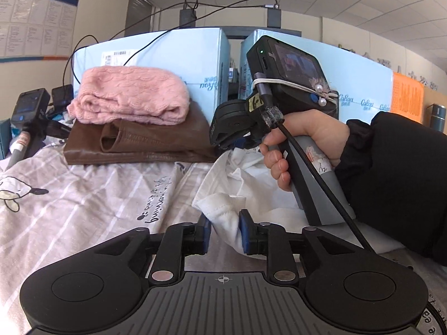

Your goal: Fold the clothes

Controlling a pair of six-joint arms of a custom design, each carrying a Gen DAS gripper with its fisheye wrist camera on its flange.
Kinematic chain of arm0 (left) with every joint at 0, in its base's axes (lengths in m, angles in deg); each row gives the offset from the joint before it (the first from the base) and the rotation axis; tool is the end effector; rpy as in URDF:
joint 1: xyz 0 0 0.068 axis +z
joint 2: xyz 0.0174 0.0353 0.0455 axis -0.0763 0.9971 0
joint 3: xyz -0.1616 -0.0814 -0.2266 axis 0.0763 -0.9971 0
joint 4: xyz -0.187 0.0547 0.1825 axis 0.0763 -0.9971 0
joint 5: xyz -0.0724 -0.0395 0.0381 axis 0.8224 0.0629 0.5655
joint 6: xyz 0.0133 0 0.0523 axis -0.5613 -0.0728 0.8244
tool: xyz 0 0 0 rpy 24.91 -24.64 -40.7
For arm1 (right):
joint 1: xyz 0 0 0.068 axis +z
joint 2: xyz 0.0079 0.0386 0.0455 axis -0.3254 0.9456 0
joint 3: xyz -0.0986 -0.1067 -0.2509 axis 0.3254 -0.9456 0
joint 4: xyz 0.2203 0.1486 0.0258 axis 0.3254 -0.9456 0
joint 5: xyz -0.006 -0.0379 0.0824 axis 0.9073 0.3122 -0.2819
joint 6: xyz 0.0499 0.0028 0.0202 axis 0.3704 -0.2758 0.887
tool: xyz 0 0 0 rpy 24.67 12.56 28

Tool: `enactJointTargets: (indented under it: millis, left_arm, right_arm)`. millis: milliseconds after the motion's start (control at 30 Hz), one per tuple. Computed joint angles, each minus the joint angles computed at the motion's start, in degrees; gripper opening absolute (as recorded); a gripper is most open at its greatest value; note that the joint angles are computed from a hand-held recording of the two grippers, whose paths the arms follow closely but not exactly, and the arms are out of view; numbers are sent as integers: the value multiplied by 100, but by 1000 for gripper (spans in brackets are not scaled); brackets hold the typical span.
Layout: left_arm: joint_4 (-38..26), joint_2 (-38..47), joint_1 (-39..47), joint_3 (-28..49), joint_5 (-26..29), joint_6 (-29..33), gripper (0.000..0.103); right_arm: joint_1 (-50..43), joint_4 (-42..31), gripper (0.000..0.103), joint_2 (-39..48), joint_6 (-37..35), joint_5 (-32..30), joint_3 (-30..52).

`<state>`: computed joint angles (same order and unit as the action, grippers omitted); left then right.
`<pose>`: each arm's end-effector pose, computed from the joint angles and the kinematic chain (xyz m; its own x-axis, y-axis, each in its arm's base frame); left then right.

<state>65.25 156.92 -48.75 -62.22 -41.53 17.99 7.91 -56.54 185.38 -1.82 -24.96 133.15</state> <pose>0.1586 -0.1232 0.0811 -0.3777 -0.0345 -0.9253 -0.0039 0.9994 -0.0356 0.3900 0.1997 0.1012 -0.5736 -0.1409 -0.8069 -0.4112 0.9015 0.1349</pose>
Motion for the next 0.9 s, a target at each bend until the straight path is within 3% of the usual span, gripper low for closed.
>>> enactJointTargets:
  millis: [67, 100, 133, 167, 200, 267, 367, 467, 600, 733, 833, 900]
  left_arm:
    - [-99, -83, 82, 14, -375, -46, 51]
    - [-30, -114, 124, -11, -652, 7, 61]
    - [23, -158, 249, -7, -752, 90, 64]
    - [-22, -302, 410, 16, -709, 184, 65]
    - [-77, -449, 562, 46, -669, 276, 66]
    - [34, -665, 634, 82, -661, 631, 70]
    - [608, -556, 538, 280, -797, 1518, 90]
    - [673, -394, 455, 684, -748, 2230, 92]
    - [343, -309, 557, 1207, 228, 2655, 94]
    - [-424, -145, 597, 1946, 1779, 3301, 98]
    - [-772, 342, 637, 2596, 3507, 4513, 98]
    - [-1273, 568, 554, 3068, 4099, 5213, 98]
  right_arm:
    - [77, -168, 23, 115, 278, 145, 162]
    - [-22, 139, 38, 18, 484, -20, -29]
    - [-149, 524, 50, -101, 718, -227, -263]
    - [-278, 906, 75, -211, 965, -427, -481]
    - [-415, 1263, 88, -366, 1112, -649, -729]
    - [-723, 1794, 89, -720, 1231, -1105, -1193]
    - [-1285, 2162, 93, -1319, 1111, -1846, -1766]
    - [-2049, 3110, 100, -1495, 843, -2338, -2494]
    - [-3214, 3235, 100, -1626, 321, -2852, -3029]
    - [-4383, 3249, 100, -1664, -317, -3409, -3300]
    - [-5105, 3225, 100, -1588, -430, -3844, -3347]
    - [-5514, 3189, 100, -1465, -606, -4349, -3322]
